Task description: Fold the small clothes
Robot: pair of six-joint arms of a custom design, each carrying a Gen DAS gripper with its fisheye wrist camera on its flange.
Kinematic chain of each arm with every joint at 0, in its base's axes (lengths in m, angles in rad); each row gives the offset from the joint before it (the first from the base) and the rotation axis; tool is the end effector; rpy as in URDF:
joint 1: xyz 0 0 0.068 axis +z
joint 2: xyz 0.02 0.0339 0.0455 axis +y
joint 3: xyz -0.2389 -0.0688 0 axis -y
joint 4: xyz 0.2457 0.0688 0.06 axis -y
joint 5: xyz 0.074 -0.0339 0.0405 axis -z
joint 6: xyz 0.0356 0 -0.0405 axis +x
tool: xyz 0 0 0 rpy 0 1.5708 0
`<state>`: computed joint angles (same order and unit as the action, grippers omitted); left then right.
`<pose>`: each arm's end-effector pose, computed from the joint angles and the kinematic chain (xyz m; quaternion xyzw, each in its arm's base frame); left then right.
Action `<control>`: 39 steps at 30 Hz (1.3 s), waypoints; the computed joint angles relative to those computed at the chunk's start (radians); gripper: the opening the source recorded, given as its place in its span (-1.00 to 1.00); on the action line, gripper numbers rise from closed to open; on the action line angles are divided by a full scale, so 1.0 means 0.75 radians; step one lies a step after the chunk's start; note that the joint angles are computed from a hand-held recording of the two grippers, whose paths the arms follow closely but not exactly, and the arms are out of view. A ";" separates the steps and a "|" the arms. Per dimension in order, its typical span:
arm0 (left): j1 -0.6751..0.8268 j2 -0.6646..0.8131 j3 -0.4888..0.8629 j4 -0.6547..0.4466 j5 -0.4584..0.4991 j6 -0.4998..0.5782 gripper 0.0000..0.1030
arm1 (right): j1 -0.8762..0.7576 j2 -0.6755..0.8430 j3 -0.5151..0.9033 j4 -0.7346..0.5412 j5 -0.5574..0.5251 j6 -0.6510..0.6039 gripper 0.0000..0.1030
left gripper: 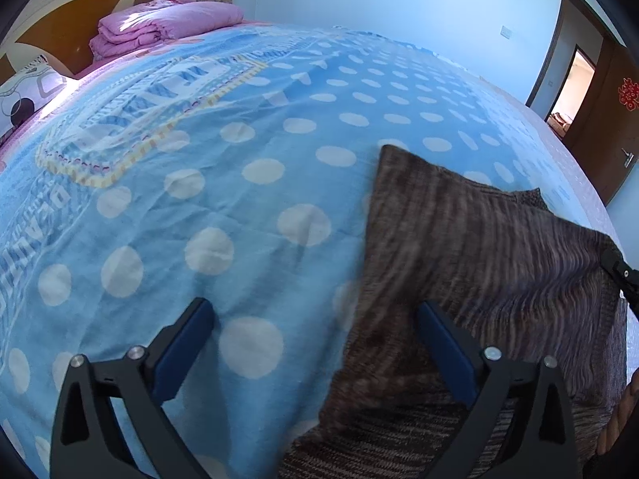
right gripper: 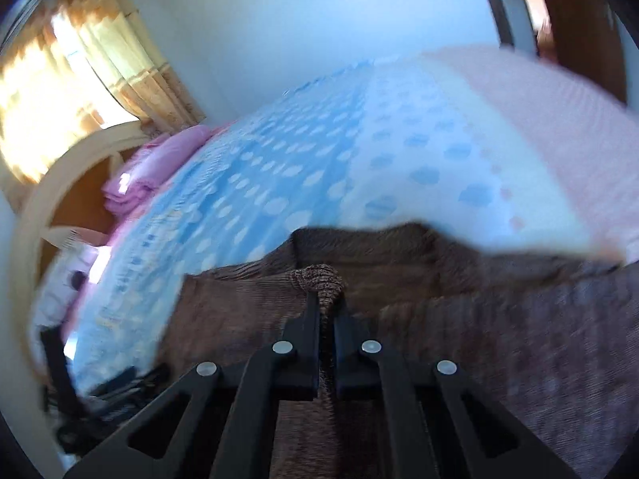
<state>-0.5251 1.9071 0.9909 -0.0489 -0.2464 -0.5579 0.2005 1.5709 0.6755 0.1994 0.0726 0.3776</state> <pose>0.3140 -0.1719 0.0914 -0.0522 0.9465 -0.0520 0.3141 0.2989 0.0581 0.1279 0.0954 0.9004 0.0891 0.4151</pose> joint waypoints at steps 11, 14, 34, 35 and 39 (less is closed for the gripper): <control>-0.001 0.012 0.018 -0.006 -0.010 -0.016 1.00 | 0.140 -0.252 -0.206 -0.099 0.069 0.040 -0.77; 0.010 -0.001 0.000 0.013 0.014 -0.020 1.00 | 0.272 -0.209 -0.224 -0.220 0.069 0.058 -0.76; -0.016 0.575 0.961 -0.494 -0.164 0.248 0.58 | 0.307 -0.362 -0.268 -0.244 0.119 0.051 -0.71; -0.010 0.553 0.904 -0.431 -0.187 0.225 0.82 | 0.305 -0.267 -0.237 -0.256 0.087 0.023 -0.71; 0.079 0.509 0.822 -0.427 -0.173 0.043 0.98 | 0.300 -0.328 -0.331 -0.199 0.058 -0.002 -0.67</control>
